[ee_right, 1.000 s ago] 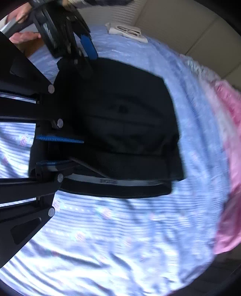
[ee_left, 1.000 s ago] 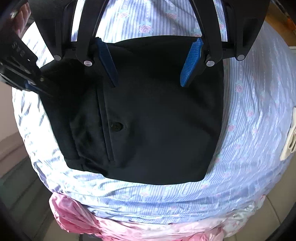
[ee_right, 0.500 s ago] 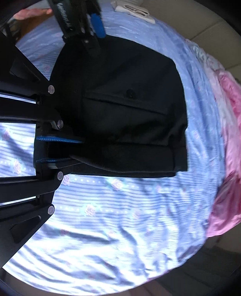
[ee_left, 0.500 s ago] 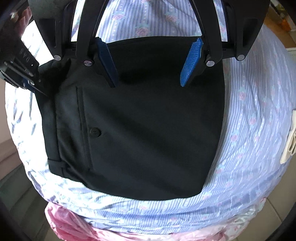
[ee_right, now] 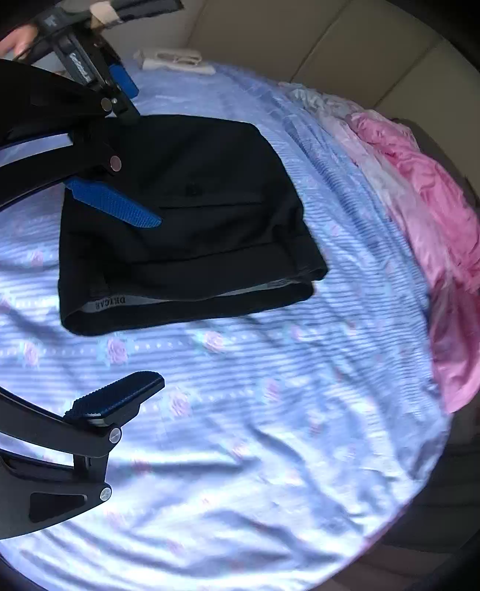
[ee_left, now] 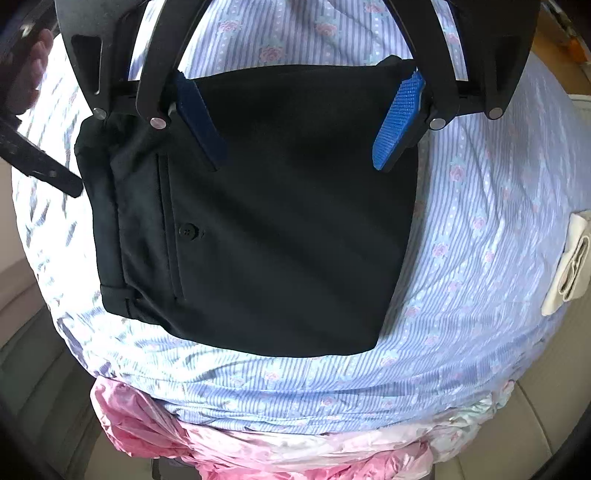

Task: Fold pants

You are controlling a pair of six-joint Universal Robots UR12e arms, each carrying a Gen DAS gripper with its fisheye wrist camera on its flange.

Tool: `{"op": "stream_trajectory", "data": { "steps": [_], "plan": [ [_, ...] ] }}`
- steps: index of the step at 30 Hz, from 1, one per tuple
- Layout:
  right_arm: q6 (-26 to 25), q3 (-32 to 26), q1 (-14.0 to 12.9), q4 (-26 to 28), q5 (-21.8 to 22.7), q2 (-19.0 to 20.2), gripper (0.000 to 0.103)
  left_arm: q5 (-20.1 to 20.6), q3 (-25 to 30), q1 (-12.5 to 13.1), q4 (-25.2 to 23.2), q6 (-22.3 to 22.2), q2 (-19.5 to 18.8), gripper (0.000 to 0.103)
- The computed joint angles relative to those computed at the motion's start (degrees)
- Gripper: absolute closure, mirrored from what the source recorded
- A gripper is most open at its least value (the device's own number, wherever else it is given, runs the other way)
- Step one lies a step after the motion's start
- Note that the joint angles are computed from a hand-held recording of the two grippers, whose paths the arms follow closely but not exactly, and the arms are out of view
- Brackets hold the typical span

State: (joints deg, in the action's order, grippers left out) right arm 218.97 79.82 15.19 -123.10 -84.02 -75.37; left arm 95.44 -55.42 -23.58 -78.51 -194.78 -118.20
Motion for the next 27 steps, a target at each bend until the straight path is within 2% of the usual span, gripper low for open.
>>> {"op": "stream_trajectory", "data": {
  "steps": [9,15,23,27],
  "plan": [
    [1.0,1.4,-0.9,-2.2,8.3,2.7,0.022,0.7,2.0,-0.2,-1.3,0.2,-1.7,0.02],
    [0.9,1.8,-1.3,-2.6,12.3,3.8,0.022,0.3,1.9,0.0,-2.1,-0.8,-1.8,0.02],
    [0.5,0.9,-1.6,-2.2,15.2,5.4,0.02,0.2,1.6,0.4,-2.9,-1.4,-1.9,0.02],
    [2.8,0.7,-1.6,-2.6,16.5,5.8,0.02,-0.2,0.5,1.1,-3.4,-2.8,-1.3,0.02]
  ]
}}
